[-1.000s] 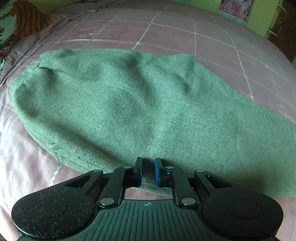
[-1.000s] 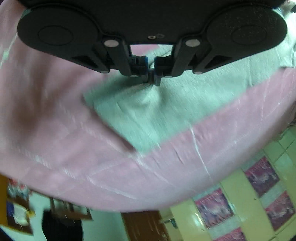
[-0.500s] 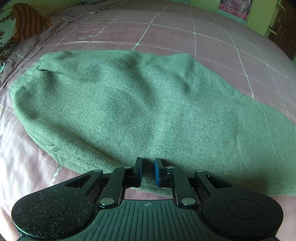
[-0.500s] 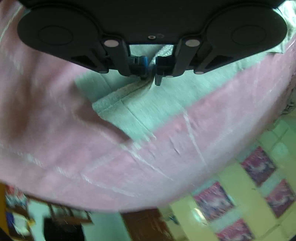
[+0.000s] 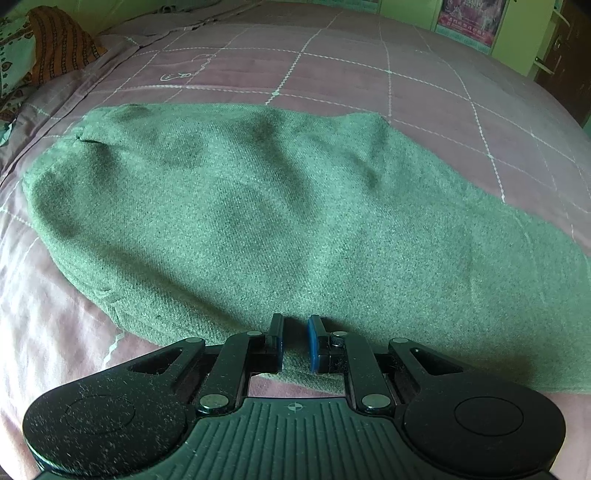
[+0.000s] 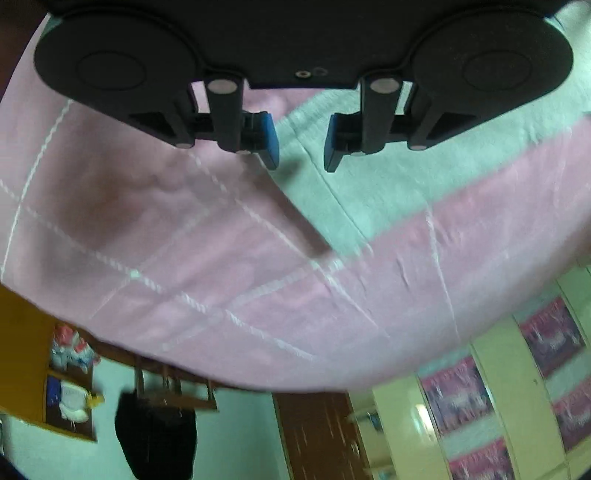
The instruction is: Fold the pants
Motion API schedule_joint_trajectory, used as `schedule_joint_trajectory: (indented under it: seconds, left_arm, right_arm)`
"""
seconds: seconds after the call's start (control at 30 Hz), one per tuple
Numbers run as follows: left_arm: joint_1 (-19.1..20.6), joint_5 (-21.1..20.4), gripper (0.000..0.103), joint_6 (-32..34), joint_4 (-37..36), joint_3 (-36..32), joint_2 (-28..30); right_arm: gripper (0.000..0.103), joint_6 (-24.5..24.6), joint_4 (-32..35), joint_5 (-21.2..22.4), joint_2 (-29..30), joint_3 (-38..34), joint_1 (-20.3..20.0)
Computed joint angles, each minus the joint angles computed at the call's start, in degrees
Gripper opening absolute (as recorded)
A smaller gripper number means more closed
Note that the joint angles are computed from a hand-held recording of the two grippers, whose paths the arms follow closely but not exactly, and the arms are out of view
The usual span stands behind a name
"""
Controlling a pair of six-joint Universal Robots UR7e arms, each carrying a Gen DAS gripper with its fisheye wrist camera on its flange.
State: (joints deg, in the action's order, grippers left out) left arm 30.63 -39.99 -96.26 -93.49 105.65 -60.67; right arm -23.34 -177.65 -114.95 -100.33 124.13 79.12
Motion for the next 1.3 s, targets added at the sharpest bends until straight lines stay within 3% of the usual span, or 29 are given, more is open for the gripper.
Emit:
schedule_joint_trajectory:
  seconds: [0.07,0.17,0.23,0.4,0.5,0.57,0.6,0.67,0.77,1.0,1.07,1.13,1.2,1.27,1.3]
  left_arm:
    - [0.08,0.09,0.014,1.01,-0.79,-0.64,0.33]
    - [0.63,0.83,0.014,3.48,-2.13,-2.59,1.71]
    - [1.03,2.3,0.014,5.31,-2.33,-4.38,3.13]
    - [3.83,3.03,0.016,14.2,-6.01,-8.24,7.68]
    - [3.98,4.51,0.016,15.08,-6.7,-7.21,8.7]
    - [4.03,4.38,0.016,14.93,-4.85,-8.68,9.27]
    - [4.08,4.67,0.016,15.36,-4.6,-9.37,9.6]
    - [4.19,5.52,0.016,17.12,-6.16,-10.3,10.26]
    - [4.96,6.93,0.016,22.88,-10.53,-12.04,12.3]
    - [9.65,12.29,0.017,30.64,-14.33,-17.93,17.43]
    - [10.96,12.97,0.017,32.4,-16.03,-19.19,18.06]
    - [11.74,12.88,0.017,33.81,-17.74,-19.62,18.24]
    - [11.4,12.55,0.017,34.23,-18.77,-18.49,17.55]
    - [10.39,11.76,0.017,33.58,-19.63,-15.53,15.72]
    - [9.68,11.39,0.017,32.86,-19.75,-13.47,14.44]
  right_arm:
    - [0.031,-3.72,-0.2,1.19,0.21,0.28,2.01]
    - [0.045,-8.95,1.93,1.89,2.7,-0.19,4.62]
    - [0.044,-10.28,3.25,0.9,5.99,-1.93,6.14]
    - [0.044,-7.06,8.51,-0.21,12.21,-5.64,7.53]
    - [0.044,-10.67,8.02,-3.3,12.47,-2.11,7.3]
    - [0.044,-16.42,3.27,-1.36,10.22,2.35,5.75]
    - [0.044,-16.98,3.2,-1.65,9.34,3.12,5.9]
    - [0.043,-14.18,6.06,-2.79,8.56,2.45,7.34]
    - [0.043,-9.46,10.63,2.19,9.01,0.52,9.5]
    - [0.039,-10.66,10.22,5.42,24.38,-4.19,17.73]
    - [0.041,-11.08,9.93,3.96,28.51,-5.51,18.68]
    - [0.041,-14.15,4.5,1.97,31.9,-5.77,19.11]
    - [0.042,-14.43,2.34,0.91,33.74,-6.86,19.21]
    - [0.042,-11.74,5.41,1.85,32.6,-7.55,18.74]
    - [0.042,-13.05,5.78,1.47,31.53,-6.85,18.83]
